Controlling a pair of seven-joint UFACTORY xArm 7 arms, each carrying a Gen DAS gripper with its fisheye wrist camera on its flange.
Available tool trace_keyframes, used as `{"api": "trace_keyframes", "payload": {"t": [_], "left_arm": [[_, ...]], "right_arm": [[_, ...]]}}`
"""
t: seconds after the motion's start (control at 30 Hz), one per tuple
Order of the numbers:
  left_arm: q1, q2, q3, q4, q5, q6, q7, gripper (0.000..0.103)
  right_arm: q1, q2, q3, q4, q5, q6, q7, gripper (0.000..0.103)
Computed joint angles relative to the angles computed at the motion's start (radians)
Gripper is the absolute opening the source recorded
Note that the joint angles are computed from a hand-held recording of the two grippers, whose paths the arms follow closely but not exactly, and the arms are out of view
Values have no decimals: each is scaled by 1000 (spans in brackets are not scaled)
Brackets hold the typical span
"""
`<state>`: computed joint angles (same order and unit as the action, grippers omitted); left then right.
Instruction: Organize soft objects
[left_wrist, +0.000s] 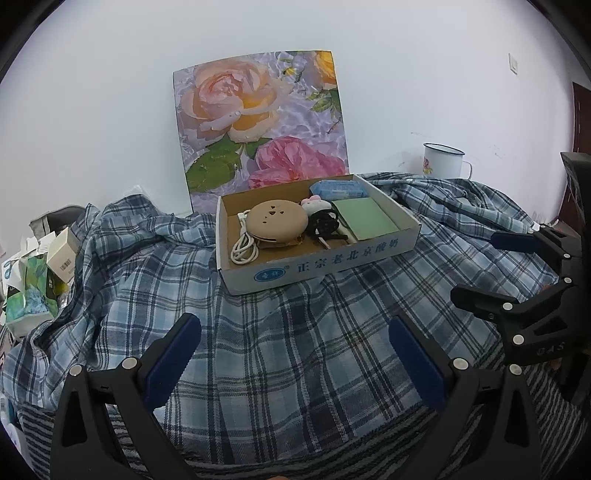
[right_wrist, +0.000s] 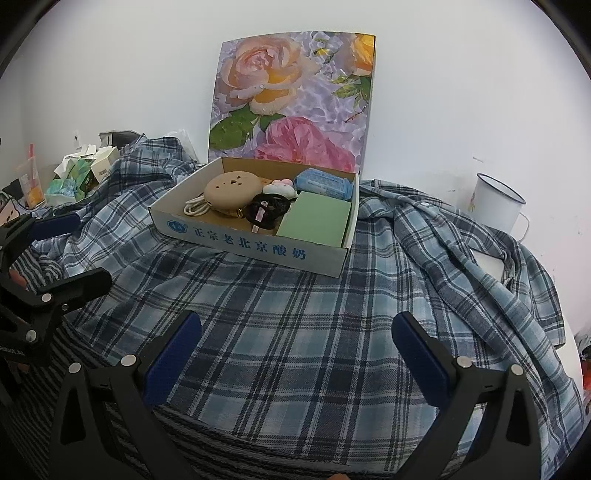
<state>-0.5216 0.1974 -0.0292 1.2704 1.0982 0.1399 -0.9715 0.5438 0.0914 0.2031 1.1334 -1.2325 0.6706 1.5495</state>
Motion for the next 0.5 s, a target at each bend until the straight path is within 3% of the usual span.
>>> {"api": "trace_keyframes", "payload": {"t": [0.5], "left_arm": [[-9,1,2,-8,-41,9,40,103]], "right_arm": [[5,-5,4,-3,-9,20,1,103]]}}
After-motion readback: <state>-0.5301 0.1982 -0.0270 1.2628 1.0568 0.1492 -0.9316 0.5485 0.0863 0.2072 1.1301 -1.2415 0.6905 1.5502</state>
